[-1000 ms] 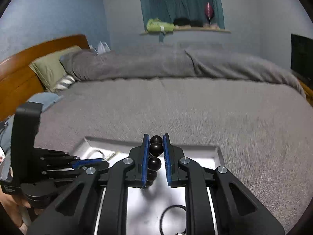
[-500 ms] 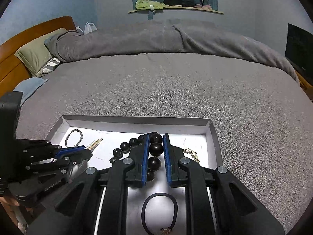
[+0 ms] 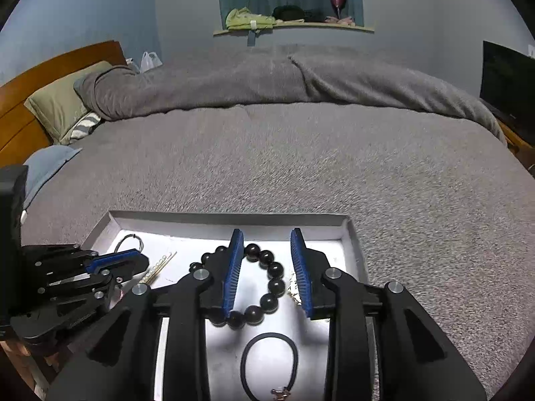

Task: Organize jewelry
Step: 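Carry the pearl clip and black bead bracelet into the box lid while both tools open, then withdraw both open tools from the box lid toward the jewelry pile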

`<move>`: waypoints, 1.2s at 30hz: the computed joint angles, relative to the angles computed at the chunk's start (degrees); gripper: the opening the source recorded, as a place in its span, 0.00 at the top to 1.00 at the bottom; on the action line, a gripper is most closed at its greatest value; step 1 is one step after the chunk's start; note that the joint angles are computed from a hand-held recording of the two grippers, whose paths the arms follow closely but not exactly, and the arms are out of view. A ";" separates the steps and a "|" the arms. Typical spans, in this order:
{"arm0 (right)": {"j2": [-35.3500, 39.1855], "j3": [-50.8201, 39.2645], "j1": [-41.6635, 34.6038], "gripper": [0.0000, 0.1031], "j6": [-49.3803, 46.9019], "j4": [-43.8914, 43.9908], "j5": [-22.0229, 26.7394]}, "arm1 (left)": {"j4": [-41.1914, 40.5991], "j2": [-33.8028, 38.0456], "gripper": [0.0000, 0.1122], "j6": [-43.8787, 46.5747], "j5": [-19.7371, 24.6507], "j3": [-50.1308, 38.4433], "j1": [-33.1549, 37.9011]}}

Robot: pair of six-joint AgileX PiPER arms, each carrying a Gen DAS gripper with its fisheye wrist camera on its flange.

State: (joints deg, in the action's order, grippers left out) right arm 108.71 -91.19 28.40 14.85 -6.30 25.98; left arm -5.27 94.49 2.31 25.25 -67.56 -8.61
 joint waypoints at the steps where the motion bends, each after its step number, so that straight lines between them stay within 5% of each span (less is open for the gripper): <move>1: -0.48 0.56 -0.18 0.58 0.14 0.13 -0.35 | 0.27 -1.15 0.75 -0.16 -1.48 1.34 -0.15; 5: -3.36 3.73 -0.63 0.55 0.59 0.66 -1.41 | -3.84 -6.72 0.72 2.46 -5.34 6.44 -0.23; 7: -6.05 7.20 -0.95 0.44 1.47 0.38 -3.31 | -4.07 -9.48 0.59 1.57 -6.22 8.54 -0.62; 11: -10.56 12.40 -1.76 0.39 1.28 2.54 -4.94 | 2.71 -13.95 0.47 -6.77 -6.81 11.69 -2.57; 15: -15.19 17.99 -2.28 0.22 0.58 5.03 -6.13 | 13.29 -19.04 0.33 -18.43 -5.51 15.09 -5.03; 17: -17.89 21.25 -2.22 0.17 -0.01 5.85 -7.04 | 10.82 -22.72 0.32 -16.77 -4.49 17.41 -4.89; 27: -27.24 33.68 -0.44 0.06 0.83 4.46 -11.47 | 23.90 -37.65 0.24 -33.58 -1.92 30.11 -5.96; 36: -32.42 40.87 -0.58 0.06 -0.06 2.48 -11.32 | 31.63 -39.50 0.21 -42.86 -0.56 34.88 -10.09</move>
